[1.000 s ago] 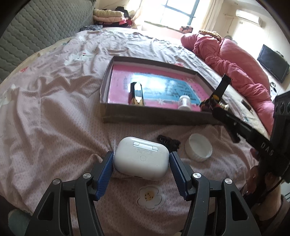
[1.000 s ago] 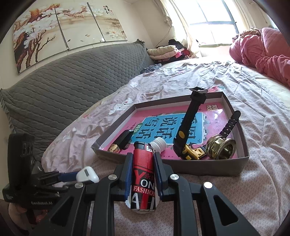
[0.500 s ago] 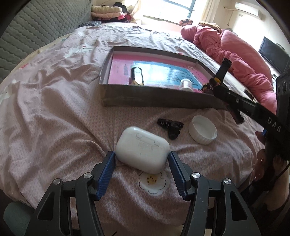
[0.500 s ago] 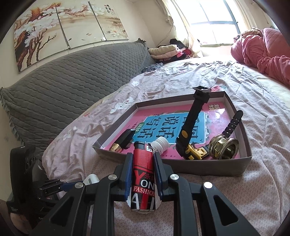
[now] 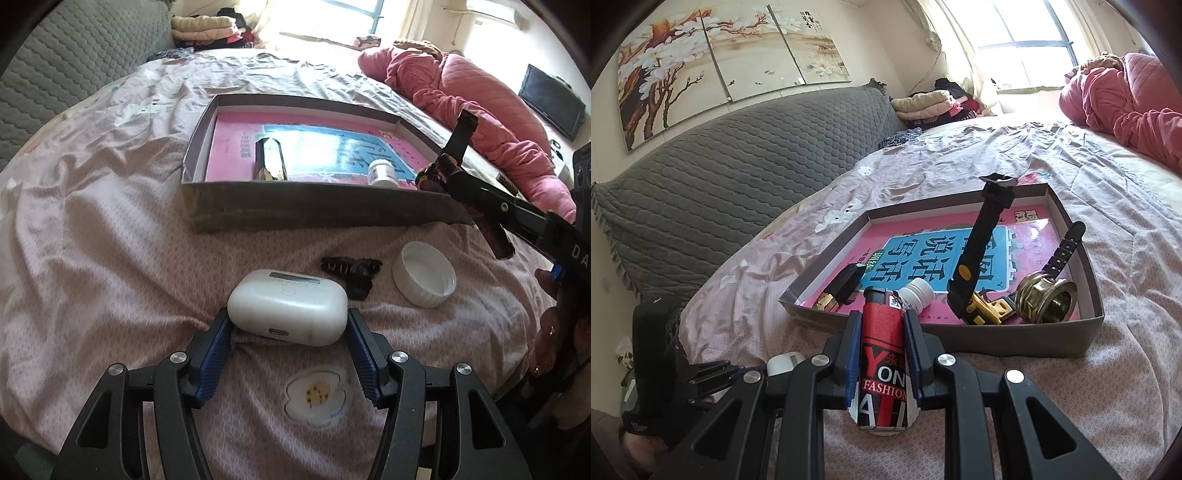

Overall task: Organize rigid objects
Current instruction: 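Lift the earbuds case with the left tool while the right tool lifts the red can off the white cap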

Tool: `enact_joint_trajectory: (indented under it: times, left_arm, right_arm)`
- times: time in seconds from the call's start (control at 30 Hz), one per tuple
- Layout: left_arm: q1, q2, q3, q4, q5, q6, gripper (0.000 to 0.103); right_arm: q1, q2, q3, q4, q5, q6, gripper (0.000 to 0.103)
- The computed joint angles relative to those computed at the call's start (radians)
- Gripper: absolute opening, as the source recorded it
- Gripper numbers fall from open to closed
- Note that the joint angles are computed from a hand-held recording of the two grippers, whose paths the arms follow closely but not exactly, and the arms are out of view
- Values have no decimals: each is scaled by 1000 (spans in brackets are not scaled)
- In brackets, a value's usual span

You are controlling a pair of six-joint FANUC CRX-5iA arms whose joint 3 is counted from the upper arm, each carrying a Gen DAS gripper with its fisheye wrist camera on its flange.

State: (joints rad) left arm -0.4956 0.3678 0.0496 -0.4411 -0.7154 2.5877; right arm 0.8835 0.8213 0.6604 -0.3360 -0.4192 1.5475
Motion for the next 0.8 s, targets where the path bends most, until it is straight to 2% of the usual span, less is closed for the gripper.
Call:
enact_joint_trajectory:
  times: [0.17, 0.37, 0.67, 0.8]
  left_arm:
    - [31, -22, -46, 47, 75, -30, 63]
    - [13, 0, -9, 0, 41, -30, 63]
    - [12, 11, 10, -11, 27, -44, 63]
    - [13, 5, 2, -16, 38, -32, 63]
  right_arm:
    - [0, 0, -1, 2, 3, -8, 23]
    - [-2, 4, 4, 1, 0, -10, 20]
    - [-1, 29, 49, -9, -64, 14, 14]
    - [-5, 20, 29, 36, -88, -98, 14]
